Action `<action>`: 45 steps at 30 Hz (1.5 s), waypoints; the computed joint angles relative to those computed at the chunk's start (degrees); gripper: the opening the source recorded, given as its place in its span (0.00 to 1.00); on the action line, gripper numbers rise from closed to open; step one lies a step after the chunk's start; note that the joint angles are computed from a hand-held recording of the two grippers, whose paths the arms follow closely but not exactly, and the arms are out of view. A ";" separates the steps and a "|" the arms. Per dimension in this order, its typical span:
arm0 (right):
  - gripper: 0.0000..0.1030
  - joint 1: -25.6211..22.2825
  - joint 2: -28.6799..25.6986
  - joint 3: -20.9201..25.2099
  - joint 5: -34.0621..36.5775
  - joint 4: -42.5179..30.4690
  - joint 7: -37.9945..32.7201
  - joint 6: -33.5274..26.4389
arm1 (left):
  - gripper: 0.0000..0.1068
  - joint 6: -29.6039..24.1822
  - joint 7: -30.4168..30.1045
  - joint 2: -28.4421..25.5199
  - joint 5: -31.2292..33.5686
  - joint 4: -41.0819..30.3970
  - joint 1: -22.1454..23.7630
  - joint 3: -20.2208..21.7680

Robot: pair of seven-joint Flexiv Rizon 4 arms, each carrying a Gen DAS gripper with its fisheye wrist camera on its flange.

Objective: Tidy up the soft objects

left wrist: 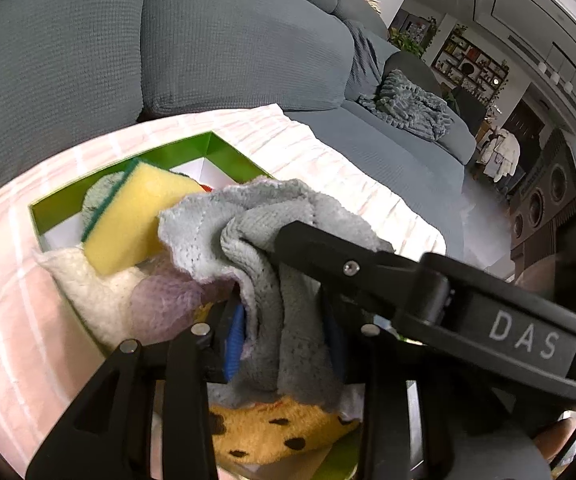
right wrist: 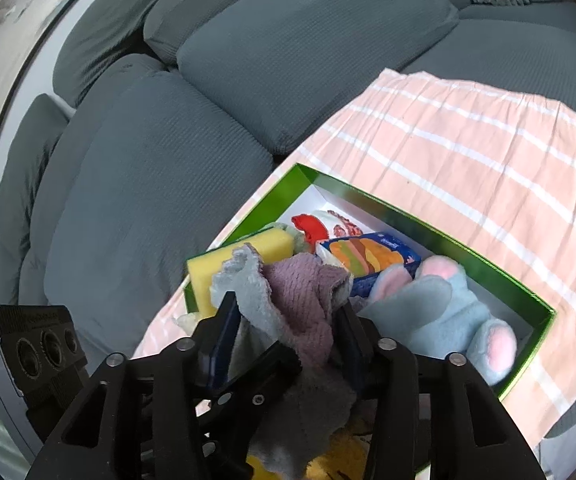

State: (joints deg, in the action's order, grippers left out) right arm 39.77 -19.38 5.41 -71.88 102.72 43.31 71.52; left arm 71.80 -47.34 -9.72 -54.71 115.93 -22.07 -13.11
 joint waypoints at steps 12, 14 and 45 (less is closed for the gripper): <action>0.77 1.62 4.91 3.38 -1.52 1.15 -0.51 -12.14 | 0.70 3.30 1.24 6.82 -1.69 3.89 -2.36 2.27; 0.78 2.10 5.57 4.36 -1.24 0.97 -1.92 -15.46 | 0.74 3.71 1.28 7.74 -1.50 4.39 -2.81 2.78; 0.95 8.83 4.87 8.10 8.00 -5.47 -16.91 -36.94 | 0.95 7.66 -22.02 14.55 22.14 11.14 -0.90 8.25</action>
State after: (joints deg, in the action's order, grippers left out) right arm 48.61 -14.51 13.51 -63.88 97.25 26.40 34.57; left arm 79.47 -69.35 4.83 -32.57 127.07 -22.97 -4.85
